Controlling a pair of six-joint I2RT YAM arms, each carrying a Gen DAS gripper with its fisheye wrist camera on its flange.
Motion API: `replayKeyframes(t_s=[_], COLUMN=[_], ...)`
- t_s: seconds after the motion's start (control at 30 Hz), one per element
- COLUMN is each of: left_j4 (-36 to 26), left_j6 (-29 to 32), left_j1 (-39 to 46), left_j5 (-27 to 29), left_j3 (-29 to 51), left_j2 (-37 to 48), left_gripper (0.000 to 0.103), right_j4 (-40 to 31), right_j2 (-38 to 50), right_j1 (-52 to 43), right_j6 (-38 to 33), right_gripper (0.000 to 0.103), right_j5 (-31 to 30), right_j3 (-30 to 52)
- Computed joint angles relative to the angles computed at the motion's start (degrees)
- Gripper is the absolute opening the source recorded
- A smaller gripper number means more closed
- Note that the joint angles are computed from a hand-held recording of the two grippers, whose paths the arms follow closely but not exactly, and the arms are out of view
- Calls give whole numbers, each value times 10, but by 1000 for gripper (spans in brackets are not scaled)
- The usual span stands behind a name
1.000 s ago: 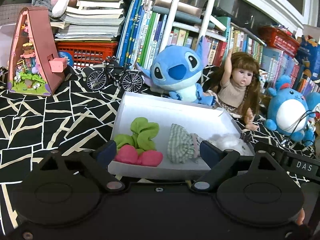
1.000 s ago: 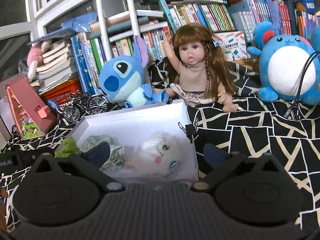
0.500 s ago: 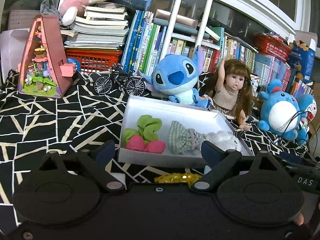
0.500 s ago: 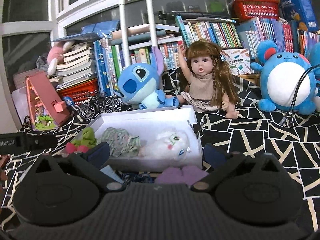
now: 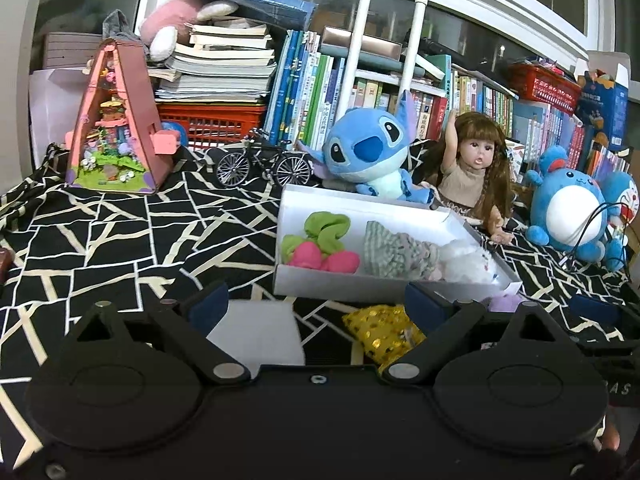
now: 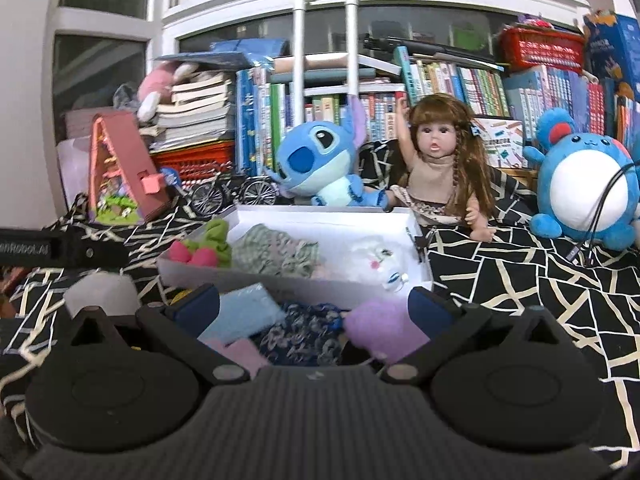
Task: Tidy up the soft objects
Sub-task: 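Withdraw both tools from the box toward the remaining pile of soft items, then grasp the white foam block with the left tool while the right tool grasps the pink cloth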
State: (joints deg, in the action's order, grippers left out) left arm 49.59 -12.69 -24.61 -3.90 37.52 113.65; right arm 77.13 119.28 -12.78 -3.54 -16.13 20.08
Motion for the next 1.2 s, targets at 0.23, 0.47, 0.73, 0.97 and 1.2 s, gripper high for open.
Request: replayKeyframes(t_s=[0.23, 0.47, 0.73, 0.97, 1.2], left_j4=[41, 42, 34, 26, 31], left_j6=[11, -3, -8, -18, -23], left_j1=[0, 8, 10, 13, 13], left_j5=[-20, -27, -34, -40, -47], left_j3=[-34, -30, -15, 0, 5], left_j2=[13, 35, 53, 67, 77], left_gripper=[95, 95, 95, 95, 95], right_j4=[55, 82, 93, 90, 99], right_j2=[40, 71, 89, 93, 104], right_j1=[14, 29, 43, 47, 49], right_j6=[-32, -45, -52, -50, -38], right_gripper=[103, 103, 103, 103, 103], right_j5=[-6, 4, 15, 14, 11], right_j3=[-27, -32, -33, -33, -34])
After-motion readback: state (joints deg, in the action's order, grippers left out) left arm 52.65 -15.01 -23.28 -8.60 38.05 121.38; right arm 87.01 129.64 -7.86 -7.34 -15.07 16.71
